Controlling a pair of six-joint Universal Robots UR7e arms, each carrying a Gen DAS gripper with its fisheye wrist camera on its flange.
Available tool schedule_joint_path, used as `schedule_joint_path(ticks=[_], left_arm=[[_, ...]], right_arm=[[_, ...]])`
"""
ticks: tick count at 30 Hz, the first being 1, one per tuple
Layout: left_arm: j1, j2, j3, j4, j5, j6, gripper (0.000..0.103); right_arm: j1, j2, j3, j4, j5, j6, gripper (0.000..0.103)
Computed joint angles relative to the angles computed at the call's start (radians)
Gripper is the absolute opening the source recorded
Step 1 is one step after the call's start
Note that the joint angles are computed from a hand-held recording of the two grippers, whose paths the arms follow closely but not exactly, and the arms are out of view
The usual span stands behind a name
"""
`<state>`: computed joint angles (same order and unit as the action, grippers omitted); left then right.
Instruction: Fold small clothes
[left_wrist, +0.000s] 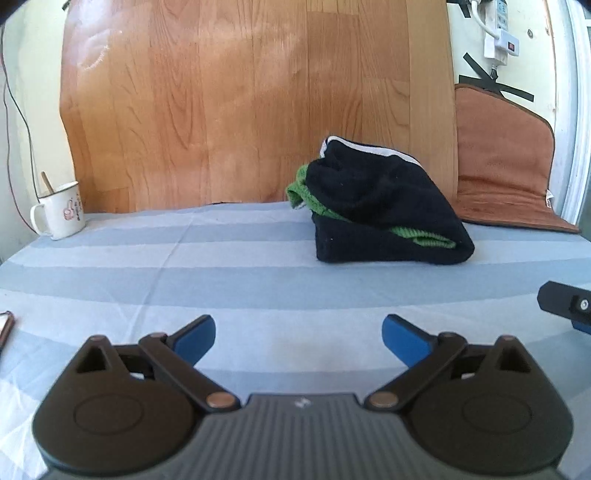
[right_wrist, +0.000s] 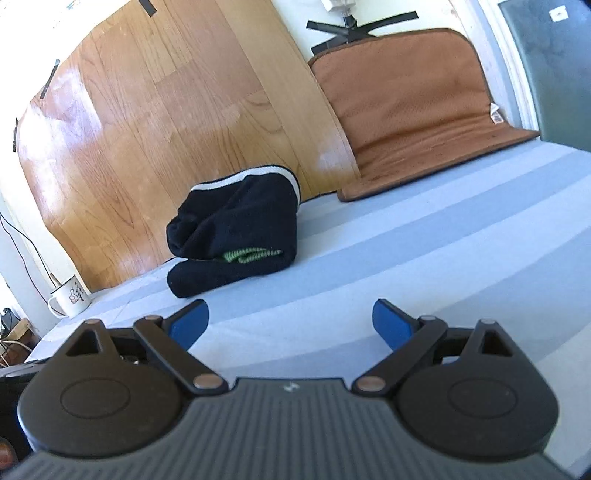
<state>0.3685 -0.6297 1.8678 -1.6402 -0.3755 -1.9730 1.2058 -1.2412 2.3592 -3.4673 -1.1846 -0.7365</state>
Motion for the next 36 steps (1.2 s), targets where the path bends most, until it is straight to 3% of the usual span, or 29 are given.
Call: schedule_joint_path(ticks=[4,6,16,27,32,36], left_arm=[[-0.012,0.012,-0.017,0.090,0.014,-0.073,0.101],[-0.012,0.016,-0.024,0.112,0.014,-0.086,0.101],[-0.011,0.016,-0.032,0.152,0.009,-0.133,0.103],[-0.027,0.013,-0.024,0.246,0.035,-0.286,0.103],[-0.028,0.003,0.001,0.182,0.047,-0.232,0.103],[-0.035,0.021,-0.022,0.247,0.055,-0.267,0.103]], right_arm=[[-0.009,0.001,0.007,-0.017,0.012,0.007,0.098],[-0.013,0.001,0.012,-0.027,0.019,0.004,0.103],[-0.009,0.021,0.036,-0.123,0.019,-0.030,0.103],[0.037,0.070,0.082,-0.277,-0.048,-0.201,0.103],[0.038,0.075,0.083,-0.296,-0.054,-0.196,0.103],[0.042,0.075,0.080,-0.290,-0.065,-0.193,0.103]])
